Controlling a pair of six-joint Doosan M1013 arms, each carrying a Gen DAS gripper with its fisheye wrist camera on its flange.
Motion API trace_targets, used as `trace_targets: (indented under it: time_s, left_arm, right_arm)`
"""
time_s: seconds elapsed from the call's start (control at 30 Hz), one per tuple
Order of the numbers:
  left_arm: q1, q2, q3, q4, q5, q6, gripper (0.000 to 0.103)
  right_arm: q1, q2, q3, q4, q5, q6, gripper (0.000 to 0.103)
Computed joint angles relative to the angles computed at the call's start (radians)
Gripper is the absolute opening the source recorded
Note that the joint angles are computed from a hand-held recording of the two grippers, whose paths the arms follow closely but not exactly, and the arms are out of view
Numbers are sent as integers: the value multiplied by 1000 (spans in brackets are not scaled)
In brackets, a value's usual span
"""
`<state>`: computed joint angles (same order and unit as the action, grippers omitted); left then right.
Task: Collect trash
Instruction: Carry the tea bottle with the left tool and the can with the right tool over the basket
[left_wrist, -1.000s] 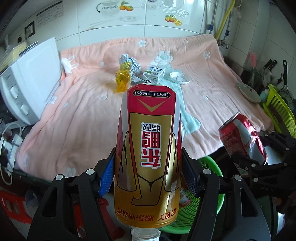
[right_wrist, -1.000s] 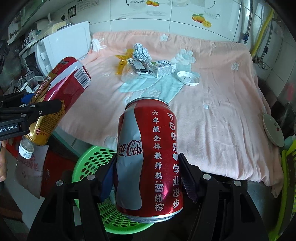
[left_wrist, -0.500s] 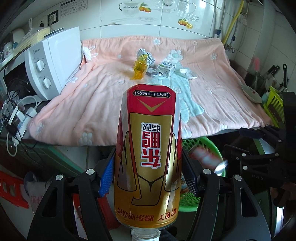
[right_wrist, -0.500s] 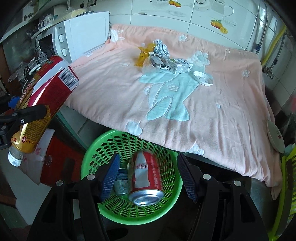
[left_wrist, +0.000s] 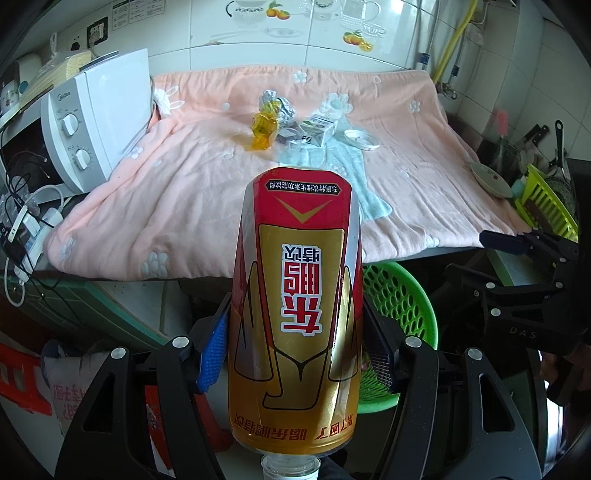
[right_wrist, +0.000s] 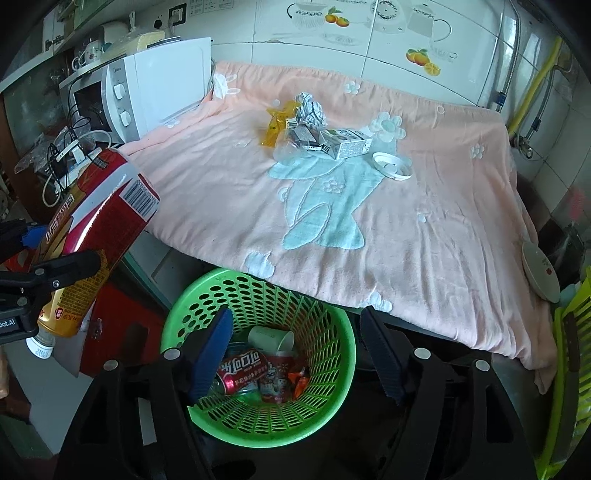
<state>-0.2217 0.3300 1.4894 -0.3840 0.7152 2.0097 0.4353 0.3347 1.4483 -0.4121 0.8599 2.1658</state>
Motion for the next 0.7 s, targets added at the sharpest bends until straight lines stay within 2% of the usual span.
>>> trace_targets:
  time_s: [0.1, 0.17, 0.7]
  left_arm:
    - [-6, 0, 3, -14, 6, 19, 64]
    - [-9, 1, 4, -21, 11, 28, 64]
    - [-49, 21, -11, -58, 60, 98, 64]
  right_arm:
    - [-3, -13, 17, -6, -5, 24, 73]
    - [-4, -21, 28, -15, -7, 42, 78]
    - [-6, -69, 79, -82, -3, 157, 79]
